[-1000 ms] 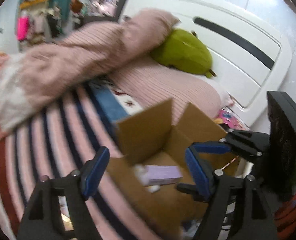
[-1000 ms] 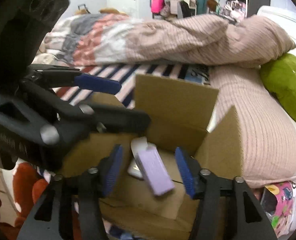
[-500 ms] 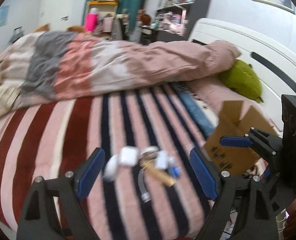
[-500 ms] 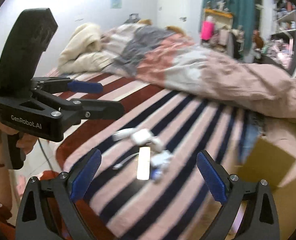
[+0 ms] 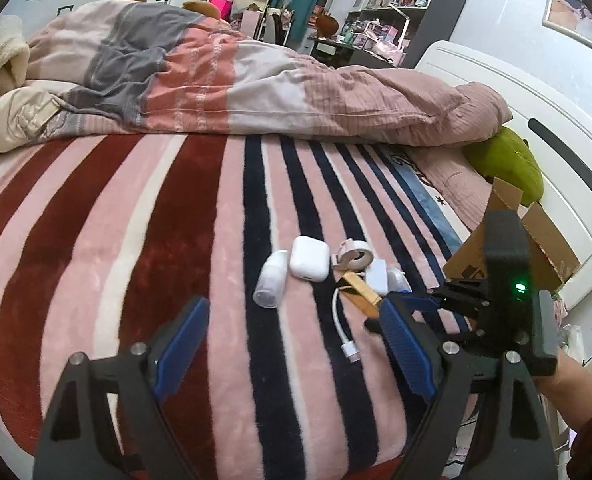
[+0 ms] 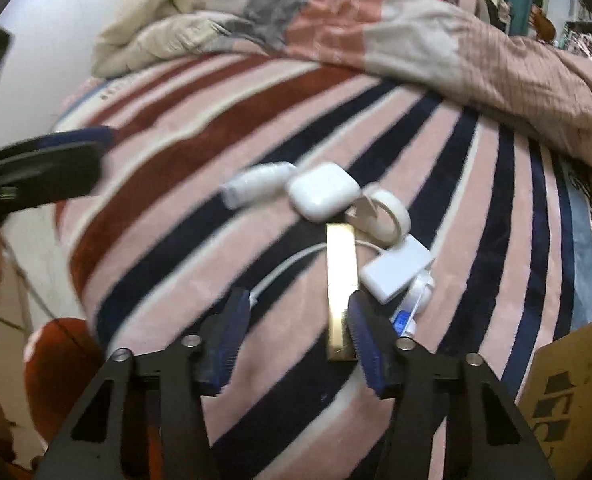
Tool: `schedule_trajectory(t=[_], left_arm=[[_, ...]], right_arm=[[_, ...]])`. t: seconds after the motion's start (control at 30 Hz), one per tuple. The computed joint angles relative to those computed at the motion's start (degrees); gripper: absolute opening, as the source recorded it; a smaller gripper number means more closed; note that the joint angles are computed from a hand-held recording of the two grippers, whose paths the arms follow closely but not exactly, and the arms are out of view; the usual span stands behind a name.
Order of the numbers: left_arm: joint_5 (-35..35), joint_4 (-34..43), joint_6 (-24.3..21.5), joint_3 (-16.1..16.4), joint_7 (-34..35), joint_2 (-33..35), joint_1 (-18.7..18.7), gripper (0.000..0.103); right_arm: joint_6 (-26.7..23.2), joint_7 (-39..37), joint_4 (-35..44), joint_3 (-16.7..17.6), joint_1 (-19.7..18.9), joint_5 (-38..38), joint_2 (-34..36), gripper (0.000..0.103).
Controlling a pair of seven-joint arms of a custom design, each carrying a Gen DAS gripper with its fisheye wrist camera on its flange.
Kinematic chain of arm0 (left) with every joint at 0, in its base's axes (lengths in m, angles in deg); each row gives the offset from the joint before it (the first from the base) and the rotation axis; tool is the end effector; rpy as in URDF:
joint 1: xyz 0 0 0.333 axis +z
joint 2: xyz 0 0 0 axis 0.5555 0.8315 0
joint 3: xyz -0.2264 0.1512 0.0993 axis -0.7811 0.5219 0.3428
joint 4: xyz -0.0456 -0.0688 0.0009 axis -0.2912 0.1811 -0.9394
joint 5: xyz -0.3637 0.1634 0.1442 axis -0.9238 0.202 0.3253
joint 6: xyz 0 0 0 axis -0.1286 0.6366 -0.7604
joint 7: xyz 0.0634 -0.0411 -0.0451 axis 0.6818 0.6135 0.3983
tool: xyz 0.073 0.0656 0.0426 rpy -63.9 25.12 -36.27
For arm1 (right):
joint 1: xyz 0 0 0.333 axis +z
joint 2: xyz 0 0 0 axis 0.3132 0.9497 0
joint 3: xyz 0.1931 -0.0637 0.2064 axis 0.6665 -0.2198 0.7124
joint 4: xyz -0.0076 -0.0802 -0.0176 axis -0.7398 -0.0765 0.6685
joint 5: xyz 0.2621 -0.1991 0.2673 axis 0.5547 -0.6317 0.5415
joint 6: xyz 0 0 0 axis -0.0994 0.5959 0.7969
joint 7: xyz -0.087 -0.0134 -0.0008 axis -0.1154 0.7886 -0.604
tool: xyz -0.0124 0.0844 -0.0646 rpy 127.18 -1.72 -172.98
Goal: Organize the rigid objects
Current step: 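Grasp the gold tube upright with the right gripper and lift it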
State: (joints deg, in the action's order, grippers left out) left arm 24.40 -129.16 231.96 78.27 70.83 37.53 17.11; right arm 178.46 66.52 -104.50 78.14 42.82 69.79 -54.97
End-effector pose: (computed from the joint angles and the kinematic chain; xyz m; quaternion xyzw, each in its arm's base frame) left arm 0.4101 -0.2131 0.4942 -0.6582 0.6395 -0.3692 0.1466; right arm 0.4842 0.2784 0.4432 -0.8751 0.3999 -0.1114 0.2487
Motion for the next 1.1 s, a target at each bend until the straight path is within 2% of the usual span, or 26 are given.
schedule_trajectory(t=[0.03,0.13,0.23,0.3,0.33,0.4,0.57,0.67,0.83,0.97,1.1], left_arm=[[0.1,-0.1,0.0,-0.1,-0.2,-0.1,0.2,0.085],[-0.2,-0.5,0.3,0.2,-0.5,-0.4,0.2,0.085],[-0.2,-0.5,0.1,0.0,-0.8,-0.7,0.2,0.085],[-0.4,-0.4,0.2,0.2,-0.9,-0.7,-0.2,0.085],[-0.5,-0.2,0.1,0.1,-0.9,-0.6,-0.3,0.085],[-0.2,-0.1,-0.2,-0.4,-1.3,-0.9,-0.1,0.085],[0.6,-0.3,-1.0,-0.8,-1.9,-1.6,0.1,0.085],[1.0,-0.5,-1.6,-0.7,-2.1,-1.7,0.5,0.085],[0.3,-0.6,-1.2,0.5,-1.0,-0.8,-0.1,0.085],[-0.4,0.2,-1.4,0.9,-0.2,0.2,-0.4,0.085],[-3.9,2.8,0.3,3.3,3.5,2.4,-4.2,0.085]], right_arm=[[0.6,3.4,0.2,0.9,-1.2,-3.8,0.6,0.031],[0.0,7.6,1.5,1.4,-2.2,-8.5,2.0,0.020],[-2.0,5.2,1.4,0.3,-1.4,-5.1,1.0,0.016],[-4.5,-0.9,0.8,-1.3,0.0,1.3,-0.6,0.012],[-6.1,-3.8,0.3,-2.1,0.6,4.6,-1.6,0.012],[-7.2,-3.9,-0.2,-1.7,0.3,5.2,-2.6,0.012],[-5.9,-1.8,-0.1,-0.8,-0.3,4.3,-1.9,0.014],[-6.4,-2.4,1.6,-1.1,-0.2,6.5,0.0,0.016],[-6.6,1.0,3.9,0.0,-1.0,3.8,3.3,0.017],[-4.4,2.3,3.3,0.5,-1.1,1.7,2.7,0.014],[-4.6,-4.6,2.1,-1.0,0.3,8.6,-0.6,0.013]])
